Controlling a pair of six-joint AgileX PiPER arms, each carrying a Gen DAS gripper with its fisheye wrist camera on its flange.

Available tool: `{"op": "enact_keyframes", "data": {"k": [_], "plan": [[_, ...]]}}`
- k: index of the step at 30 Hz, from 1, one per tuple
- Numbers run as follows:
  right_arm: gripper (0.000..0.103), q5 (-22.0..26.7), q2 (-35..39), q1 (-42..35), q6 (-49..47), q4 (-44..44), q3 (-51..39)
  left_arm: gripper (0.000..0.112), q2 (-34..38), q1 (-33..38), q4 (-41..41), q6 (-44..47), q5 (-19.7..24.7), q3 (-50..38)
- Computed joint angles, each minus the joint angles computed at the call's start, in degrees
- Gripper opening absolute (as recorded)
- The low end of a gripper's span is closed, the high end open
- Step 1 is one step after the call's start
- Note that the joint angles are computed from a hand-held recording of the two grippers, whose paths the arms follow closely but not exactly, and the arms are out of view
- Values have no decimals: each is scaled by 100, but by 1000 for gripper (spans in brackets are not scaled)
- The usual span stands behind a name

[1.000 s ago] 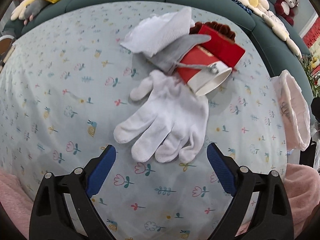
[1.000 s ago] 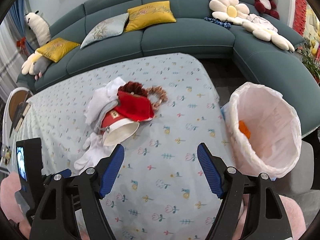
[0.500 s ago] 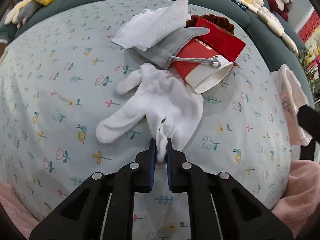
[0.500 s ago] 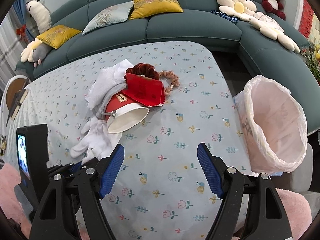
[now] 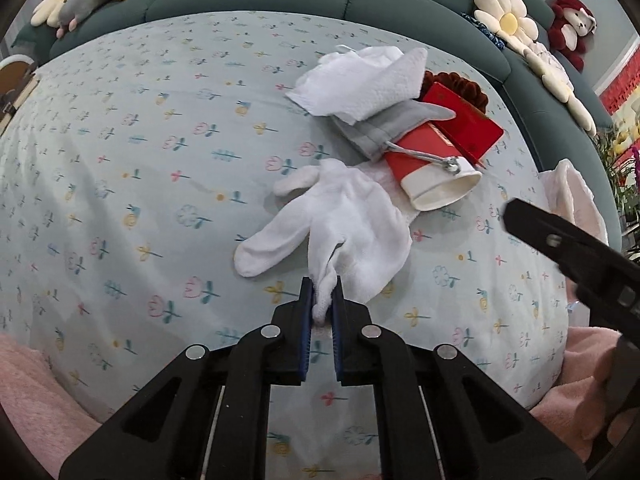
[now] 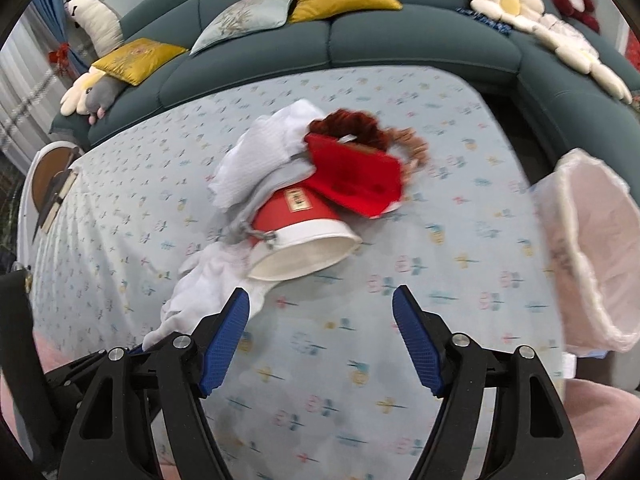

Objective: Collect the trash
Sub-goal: 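Grasp the white glove by a finger with the left tool, then grasp the red-white paper cup by its rim with the right tool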

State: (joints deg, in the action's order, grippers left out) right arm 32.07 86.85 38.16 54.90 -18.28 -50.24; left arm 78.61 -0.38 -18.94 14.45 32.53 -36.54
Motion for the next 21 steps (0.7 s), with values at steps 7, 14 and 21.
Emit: {"op": "enact_keyframes", "data": {"k": [7,14,21], "plan": [[56,-235,838,-55,-601,579,-593,8,162,591,-543,687,30,-5],[44,-205,1445,-115,-969,898,-1076,8,298,972,-1006,1235,104,-19],[9,-234,1648,-190,-1347,1242,-1273,8,239,960,-1088,1321,131,-34]]}}
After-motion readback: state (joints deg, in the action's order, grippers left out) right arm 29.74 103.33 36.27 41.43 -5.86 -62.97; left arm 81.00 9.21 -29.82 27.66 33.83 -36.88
